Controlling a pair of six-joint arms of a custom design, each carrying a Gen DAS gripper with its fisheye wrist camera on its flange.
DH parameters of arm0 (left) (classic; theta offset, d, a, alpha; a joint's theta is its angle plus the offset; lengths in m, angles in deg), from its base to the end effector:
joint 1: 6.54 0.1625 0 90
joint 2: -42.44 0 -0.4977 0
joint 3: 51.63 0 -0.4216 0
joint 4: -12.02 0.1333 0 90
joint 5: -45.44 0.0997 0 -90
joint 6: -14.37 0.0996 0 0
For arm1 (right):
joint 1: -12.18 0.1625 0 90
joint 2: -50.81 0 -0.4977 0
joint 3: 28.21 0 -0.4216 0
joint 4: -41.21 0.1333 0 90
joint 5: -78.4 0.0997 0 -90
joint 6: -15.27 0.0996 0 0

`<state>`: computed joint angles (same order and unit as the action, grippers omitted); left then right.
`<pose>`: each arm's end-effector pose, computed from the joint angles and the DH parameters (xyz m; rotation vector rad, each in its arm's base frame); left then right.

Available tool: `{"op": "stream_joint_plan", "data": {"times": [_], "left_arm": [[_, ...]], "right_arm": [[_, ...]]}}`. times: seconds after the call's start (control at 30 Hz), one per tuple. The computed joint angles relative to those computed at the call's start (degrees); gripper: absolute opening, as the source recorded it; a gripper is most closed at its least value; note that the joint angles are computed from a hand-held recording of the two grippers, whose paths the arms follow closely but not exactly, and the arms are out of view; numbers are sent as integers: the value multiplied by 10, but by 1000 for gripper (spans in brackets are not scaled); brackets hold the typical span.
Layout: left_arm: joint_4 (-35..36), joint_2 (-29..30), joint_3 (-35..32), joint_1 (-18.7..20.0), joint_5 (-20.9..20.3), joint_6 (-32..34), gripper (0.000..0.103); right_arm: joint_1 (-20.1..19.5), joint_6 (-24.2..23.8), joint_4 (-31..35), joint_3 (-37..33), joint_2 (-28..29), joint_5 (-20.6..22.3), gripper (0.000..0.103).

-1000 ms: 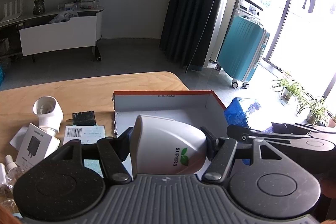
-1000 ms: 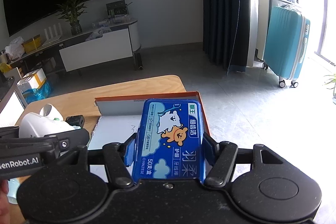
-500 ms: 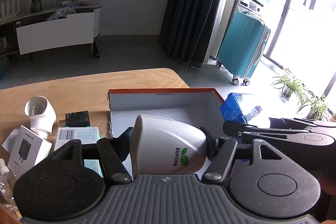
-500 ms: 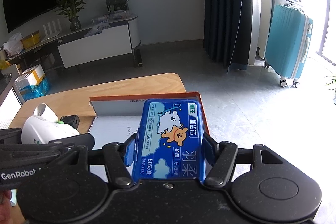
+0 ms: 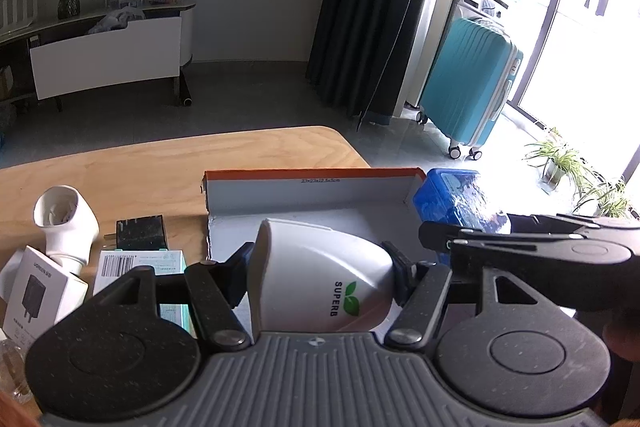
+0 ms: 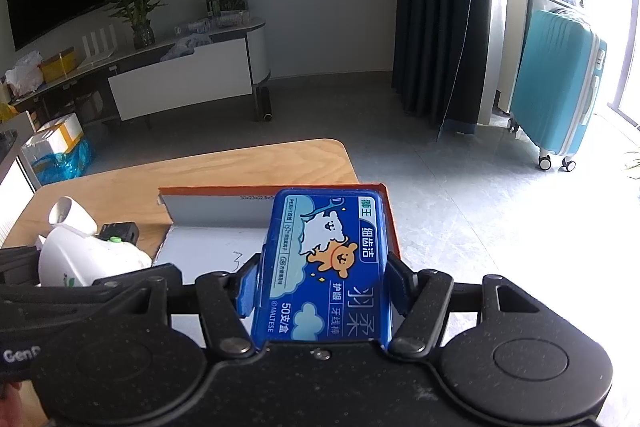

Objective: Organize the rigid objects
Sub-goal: 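Lower and release the white device from the left tool while the right tool releases the blue box inside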

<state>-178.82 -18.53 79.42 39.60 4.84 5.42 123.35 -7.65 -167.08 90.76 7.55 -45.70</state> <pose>-0.1986 -0.5082 0.1966 0.4267 2.3612 -1.0734 0.2874 -0.5276 0.1018 0.6324 -2.3228 0.9202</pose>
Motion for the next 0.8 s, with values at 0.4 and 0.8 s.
{"op": "stream_joint_plan", "data": {"times": [0.4, 0.8], "left_arm": [[16, 16, -32, 23, 2, 6, 66], [32, 47, -77, 42, -48, 18, 72]], "right_arm": [[-22, -25, 5, -42, 17, 27, 77], [-12, -9, -87, 31, -31, 25, 78]]}}
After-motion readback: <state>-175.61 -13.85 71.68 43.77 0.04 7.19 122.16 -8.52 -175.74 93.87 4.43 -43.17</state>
